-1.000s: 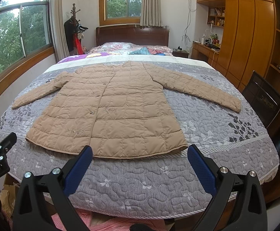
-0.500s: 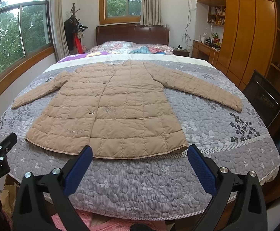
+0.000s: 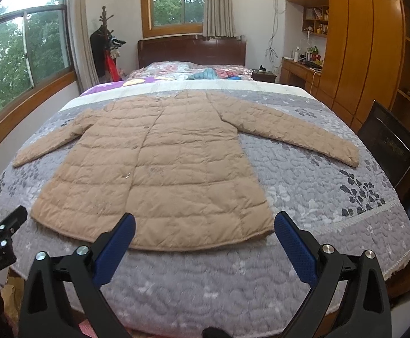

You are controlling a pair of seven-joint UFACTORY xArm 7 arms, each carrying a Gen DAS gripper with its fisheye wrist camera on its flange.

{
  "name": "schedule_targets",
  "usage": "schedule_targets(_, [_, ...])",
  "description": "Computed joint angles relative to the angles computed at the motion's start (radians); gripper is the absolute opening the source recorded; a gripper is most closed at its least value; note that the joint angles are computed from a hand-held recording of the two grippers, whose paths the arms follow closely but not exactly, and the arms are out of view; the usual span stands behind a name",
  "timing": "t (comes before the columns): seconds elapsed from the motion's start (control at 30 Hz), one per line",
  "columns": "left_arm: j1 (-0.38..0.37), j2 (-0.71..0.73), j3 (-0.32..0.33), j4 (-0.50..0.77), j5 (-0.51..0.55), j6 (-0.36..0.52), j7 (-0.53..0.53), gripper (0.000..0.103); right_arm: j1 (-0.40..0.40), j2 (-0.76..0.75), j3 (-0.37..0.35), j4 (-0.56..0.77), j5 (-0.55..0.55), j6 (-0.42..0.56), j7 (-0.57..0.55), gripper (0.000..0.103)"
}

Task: Fold large clothes
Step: 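Grasp the jacket sleeve cuff with the right gripper while the left tool approaches the jacket front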

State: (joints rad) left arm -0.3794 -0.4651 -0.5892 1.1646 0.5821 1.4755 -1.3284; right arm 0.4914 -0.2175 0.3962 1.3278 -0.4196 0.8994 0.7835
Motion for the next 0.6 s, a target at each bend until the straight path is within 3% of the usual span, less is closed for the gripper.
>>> schedule_targets(0.1, [-0.010,0.003,0.086,-0.041,-0.025,-0.119,0.066,0.100,-0.010,0.052,-0.045,0.042,0.060,0.005,-0.060,0.099])
schedule_targets(0.17, [-0.020,0.002,0.188,-0.085,-0.109,-0.257,0.145,0.100,-0.024,0.099,-0.082,0.082,0.106,0.012,-0.104,0.099])
schedule_targets(0.23, [-0.002,0.020,0.241,-0.102,-0.173,-0.334,0.201,0.100,-0.044,0.157,-0.119,0.136,0.129,0.033,-0.138,0.099])
schedule_targets(0.4, [0.065,0.173,0.305,-0.023,-0.226,-0.403,0.346,0.100,-0.085,0.280,-0.199,0.256,0.137,0.056,-0.176,0.099])
schedule_targets(0.6, [0.084,0.421,0.380,0.194,-0.256,-0.472,0.496,0.100,-0.184,0.407,-0.298,0.341,0.244,-0.045,-0.177,0.099])
